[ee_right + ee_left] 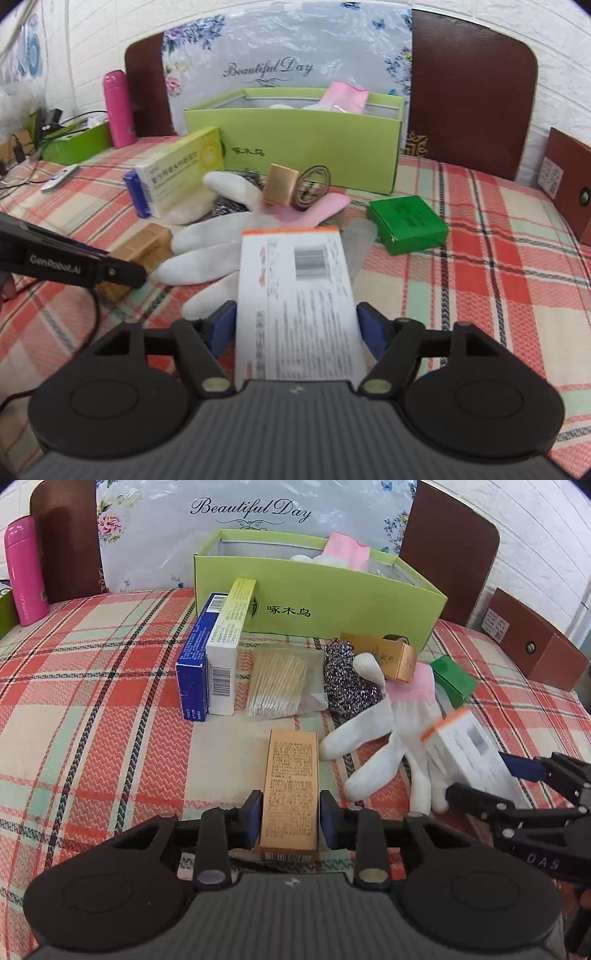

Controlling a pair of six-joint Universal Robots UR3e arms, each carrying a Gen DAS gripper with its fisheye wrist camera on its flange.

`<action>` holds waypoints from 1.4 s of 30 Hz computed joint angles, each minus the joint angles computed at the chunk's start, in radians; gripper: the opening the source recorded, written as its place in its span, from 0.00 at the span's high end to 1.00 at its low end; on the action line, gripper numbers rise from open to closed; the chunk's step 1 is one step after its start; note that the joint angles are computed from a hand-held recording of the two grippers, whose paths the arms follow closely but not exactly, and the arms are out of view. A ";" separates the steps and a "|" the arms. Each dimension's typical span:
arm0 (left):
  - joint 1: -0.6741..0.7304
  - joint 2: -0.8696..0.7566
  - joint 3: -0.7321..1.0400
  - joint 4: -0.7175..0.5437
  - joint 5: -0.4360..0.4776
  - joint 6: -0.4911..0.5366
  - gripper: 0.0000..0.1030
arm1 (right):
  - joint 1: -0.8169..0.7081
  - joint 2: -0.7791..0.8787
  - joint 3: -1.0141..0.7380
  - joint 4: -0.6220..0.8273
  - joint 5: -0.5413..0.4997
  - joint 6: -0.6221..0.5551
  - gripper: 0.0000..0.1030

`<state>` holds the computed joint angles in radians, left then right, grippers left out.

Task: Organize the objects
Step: 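Lift the tan box and white medicine box into the lime-green box and release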

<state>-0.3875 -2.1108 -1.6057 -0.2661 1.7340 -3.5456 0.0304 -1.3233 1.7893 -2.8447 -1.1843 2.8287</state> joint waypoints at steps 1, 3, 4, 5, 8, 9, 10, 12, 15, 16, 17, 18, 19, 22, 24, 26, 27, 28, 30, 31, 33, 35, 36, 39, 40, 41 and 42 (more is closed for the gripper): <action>0.000 -0.003 0.009 -0.007 -0.003 0.007 0.68 | 0.003 0.006 0.000 -0.010 0.005 -0.001 0.30; -0.002 -0.008 0.020 -0.016 -0.004 0.017 0.68 | 0.021 0.019 -0.006 -0.020 -0.017 -0.012 0.30; -0.004 -0.010 0.021 -0.016 0.000 0.018 0.68 | 0.027 0.020 -0.004 -0.028 -0.027 -0.017 0.30; -0.005 -0.011 0.020 -0.011 0.003 0.018 0.68 | 0.031 0.016 0.008 -0.039 -0.035 -0.020 0.30; -0.007 -0.019 0.022 -0.001 0.009 0.007 0.65 | 0.032 0.003 0.031 -0.050 -0.041 -0.028 0.27; -0.008 -0.022 0.028 -0.004 0.012 0.007 0.65 | 0.030 -0.004 0.042 -0.051 -0.043 -0.033 0.24; -0.008 -0.025 0.033 -0.006 0.013 0.007 0.65 | 0.026 -0.011 0.058 -0.059 -0.046 -0.037 0.21; -0.008 -0.030 0.038 -0.004 0.013 0.011 0.65 | 0.018 -0.018 0.081 -0.060 -0.047 -0.041 0.20; -0.011 -0.037 0.047 -0.008 0.018 0.020 0.65 | -0.006 -0.026 0.100 -0.049 -0.012 -0.023 0.25; -0.012 -0.038 0.049 -0.010 0.021 0.022 0.65 | -0.010 -0.029 0.100 -0.045 -0.001 -0.024 0.32; -0.014 -0.039 0.051 -0.013 0.026 0.025 0.66 | -0.009 -0.031 0.095 -0.038 0.002 -0.028 0.34; -0.017 -0.041 0.056 -0.020 0.035 0.026 0.69 | -0.006 -0.033 0.090 -0.030 -0.002 -0.028 0.35; -0.017 -0.039 0.057 -0.023 0.035 0.028 0.69 | -0.005 -0.035 0.083 -0.017 -0.001 -0.031 0.35; -0.022 -0.031 0.062 -0.045 0.040 0.034 0.69 | -0.024 -0.055 0.063 0.045 0.045 -0.043 0.35; -0.018 -0.015 0.050 -0.046 0.020 0.045 0.69 | -0.049 -0.075 0.054 0.067 0.090 -0.040 0.35; -0.008 0.008 0.029 -0.033 -0.011 0.049 0.69 | -0.068 -0.089 0.038 0.072 0.111 -0.032 0.35; -0.004 0.017 0.023 -0.026 -0.023 0.049 0.69 | -0.077 -0.090 0.024 0.075 0.123 -0.028 0.35; -0.003 0.026 0.021 -0.019 -0.026 0.050 0.69 | -0.085 -0.090 0.012 0.074 0.133 -0.023 0.35; -0.006 0.039 0.027 -0.007 -0.020 0.059 0.69 | -0.095 -0.074 -0.031 0.067 0.147 -0.003 0.35; -0.008 0.044 0.033 -0.003 -0.017 0.065 0.69 | -0.097 -0.065 -0.051 0.064 0.151 0.007 0.35; -0.005 0.054 0.043 0.013 -0.022 0.077 0.69 | -0.097 -0.032 -0.111 0.057 0.156 0.034 0.35; 0.000 0.054 0.070 0.023 -0.025 0.087 0.69 | -0.093 0.003 -0.172 0.046 0.163 0.061 0.35; 0.000 0.048 0.094 0.022 -0.015 0.093 0.69 | -0.090 0.026 -0.208 0.043 0.168 0.075 0.35; 0.013 0.027 0.169 0.008 0.005 0.114 0.69 | -0.071 0.105 -0.336 0.046 0.174 0.118 0.35; 0.021 0.021 0.192 0.005 0.002 0.118 0.69 | -0.063 0.136 -0.387 0.061 0.176 0.126 0.35; 0.032 0.015 0.217 0.002 -0.002 0.121 0.69 | -0.053 0.169 -0.443 0.078 0.174 0.134 0.35; 0.042 0.006 0.245 -0.004 -0.006 0.122 0.69 | -0.042 0.203 -0.499 0.093 0.170 0.144 0.35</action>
